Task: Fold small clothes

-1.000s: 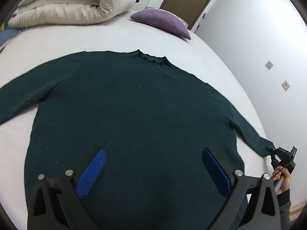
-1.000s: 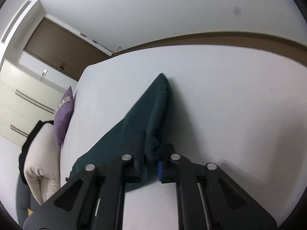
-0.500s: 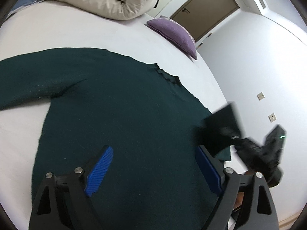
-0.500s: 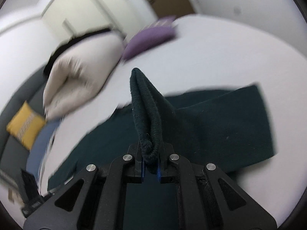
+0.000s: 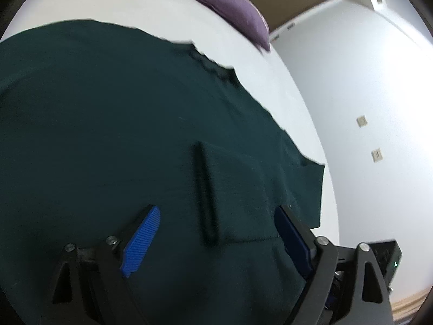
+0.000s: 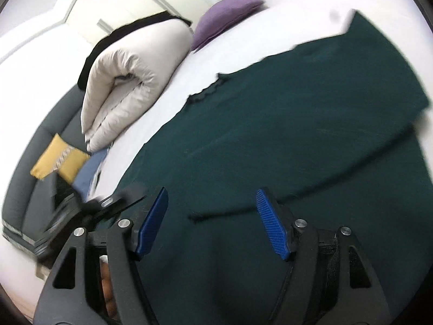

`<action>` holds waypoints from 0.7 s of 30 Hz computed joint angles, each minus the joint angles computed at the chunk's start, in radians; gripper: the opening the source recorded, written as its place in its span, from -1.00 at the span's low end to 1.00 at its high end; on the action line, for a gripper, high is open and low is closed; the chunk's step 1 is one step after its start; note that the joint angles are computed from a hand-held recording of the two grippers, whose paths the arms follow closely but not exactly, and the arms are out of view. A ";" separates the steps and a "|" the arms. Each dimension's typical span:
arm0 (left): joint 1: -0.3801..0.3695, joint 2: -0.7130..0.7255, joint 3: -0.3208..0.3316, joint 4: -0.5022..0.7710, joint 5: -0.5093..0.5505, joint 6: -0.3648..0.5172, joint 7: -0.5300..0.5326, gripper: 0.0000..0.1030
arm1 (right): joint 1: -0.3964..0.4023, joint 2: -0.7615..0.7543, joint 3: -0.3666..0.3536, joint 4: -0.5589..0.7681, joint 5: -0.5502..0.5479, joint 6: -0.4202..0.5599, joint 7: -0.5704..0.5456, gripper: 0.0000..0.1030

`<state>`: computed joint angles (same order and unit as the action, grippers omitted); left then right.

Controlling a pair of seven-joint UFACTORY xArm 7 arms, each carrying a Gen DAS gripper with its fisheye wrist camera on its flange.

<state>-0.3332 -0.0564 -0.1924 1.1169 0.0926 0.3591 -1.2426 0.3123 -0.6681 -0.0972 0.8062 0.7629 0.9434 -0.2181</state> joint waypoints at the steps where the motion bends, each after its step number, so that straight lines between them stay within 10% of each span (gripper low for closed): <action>1: -0.003 0.041 -0.001 0.048 -0.003 0.031 0.024 0.53 | -0.054 -0.022 -0.018 0.009 0.007 0.060 0.007 0.30; 4: -0.024 0.129 0.008 0.171 0.054 0.138 0.032 0.33 | -0.063 0.020 -0.056 0.035 0.056 0.059 0.035 0.32; 9: -0.050 0.176 0.033 0.271 0.084 0.281 0.088 -0.76 | -0.057 0.083 -0.144 0.036 0.107 0.058 0.051 0.28; 21: 0.034 -0.019 0.040 0.147 0.241 0.226 0.026 -0.83 | -0.069 0.299 -0.086 0.166 0.292 -0.022 0.117 0.30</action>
